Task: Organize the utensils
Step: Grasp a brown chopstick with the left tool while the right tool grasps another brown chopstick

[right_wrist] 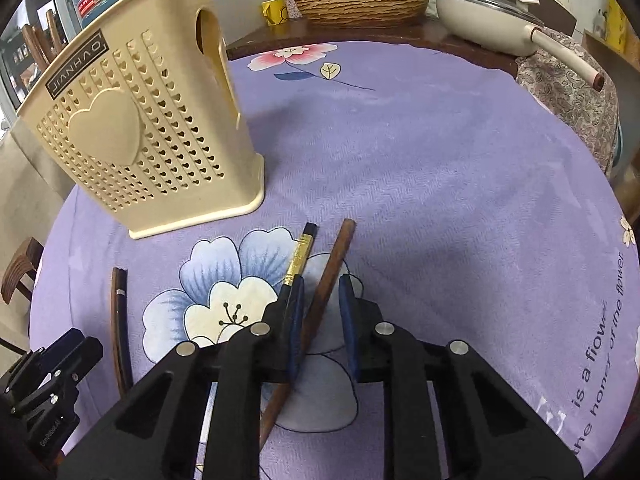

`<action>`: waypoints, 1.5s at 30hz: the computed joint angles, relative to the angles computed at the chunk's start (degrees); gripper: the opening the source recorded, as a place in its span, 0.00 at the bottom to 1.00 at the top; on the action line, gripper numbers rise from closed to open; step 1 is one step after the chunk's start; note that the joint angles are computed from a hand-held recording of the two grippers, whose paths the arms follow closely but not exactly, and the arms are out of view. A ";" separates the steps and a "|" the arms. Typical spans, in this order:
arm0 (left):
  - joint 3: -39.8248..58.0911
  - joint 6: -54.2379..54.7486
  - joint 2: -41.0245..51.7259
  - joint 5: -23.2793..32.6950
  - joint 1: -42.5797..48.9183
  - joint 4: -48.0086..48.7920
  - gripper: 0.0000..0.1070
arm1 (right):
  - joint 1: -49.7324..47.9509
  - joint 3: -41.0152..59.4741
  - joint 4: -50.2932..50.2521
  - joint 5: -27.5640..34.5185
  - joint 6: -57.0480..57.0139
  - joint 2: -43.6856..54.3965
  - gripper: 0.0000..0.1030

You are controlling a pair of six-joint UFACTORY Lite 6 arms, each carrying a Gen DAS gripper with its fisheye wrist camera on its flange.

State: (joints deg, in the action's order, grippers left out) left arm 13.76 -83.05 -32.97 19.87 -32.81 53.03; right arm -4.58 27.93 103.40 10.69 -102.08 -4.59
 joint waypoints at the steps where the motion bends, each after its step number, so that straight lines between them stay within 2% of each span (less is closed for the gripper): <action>1: 0.55 -0.97 1.04 -0.16 -0.10 0.99 0.34 | 0.11 0.02 0.71 -0.03 -0.81 -0.05 0.18; 4: 1.90 -1.77 3.84 -2.12 0.92 1.65 0.33 | 0.05 -1.01 4.58 0.47 -5.40 -0.79 0.18; 7: 3.11 -12.36 7.74 2.92 -3.35 11.10 0.31 | -1.05 -0.98 1.22 1.86 -2.54 -0.77 0.18; 13: 2.93 -16.95 8.84 9.67 -8.94 12.87 0.31 | -2.27 -1.10 0.95 3.44 -3.10 -0.62 0.18; 17: 2.57 -12.56 5.33 6.25 -6.41 7.95 0.31 | -2.93 -0.40 0.69 4.21 -3.25 0.28 0.18; 19: 2.46 -14.17 4.22 7.93 -8.09 9.10 0.31 | -3.28 -0.63 0.63 4.79 -3.54 0.18 0.18; 22: 2.95 -14.67 5.20 6.08 -8.31 10.14 0.31 | -3.63 -0.78 0.12 5.27 -3.29 0.11 0.18; 25: 4.33 -21.19 9.80 10.82 -12.47 14.77 0.33 | -3.63 -0.62 -0.19 5.33 -2.89 0.28 0.18; 27: 4.65 -21.06 10.09 10.94 -12.68 14.50 0.33 | -3.89 -0.51 -0.70 5.77 -2.43 0.47 0.18; 31: 5.62 -17.66 10.73 9.53 -10.65 12.25 0.41 | -4.27 -0.42 -0.92 6.18 -2.55 0.67 0.18; 35: 4.86 -16.03 9.57 10.98 -10.94 10.31 0.41 | -4.94 -0.37 -2.34 7.10 -1.71 0.88 0.18; 37: 4.45 -13.74 9.81 9.35 -8.72 8.89 0.39 | -5.18 -0.12 -2.84 7.47 -1.34 1.21 0.18; 40: 5.38 -16.26 11.76 8.76 -7.83 11.67 0.39 | -3.63 0.46 -2.88 5.66 -0.38 1.38 0.18; 43: 4.74 -14.69 9.44 4.53 -5.14 9.42 0.39 | -3.58 1.20 -4.39 5.81 1.47 2.02 0.18; 45: 4.20 -14.83 7.85 4.26 -5.07 8.98 0.39 | -4.37 1.16 -5.17 6.82 2.00 2.05 0.18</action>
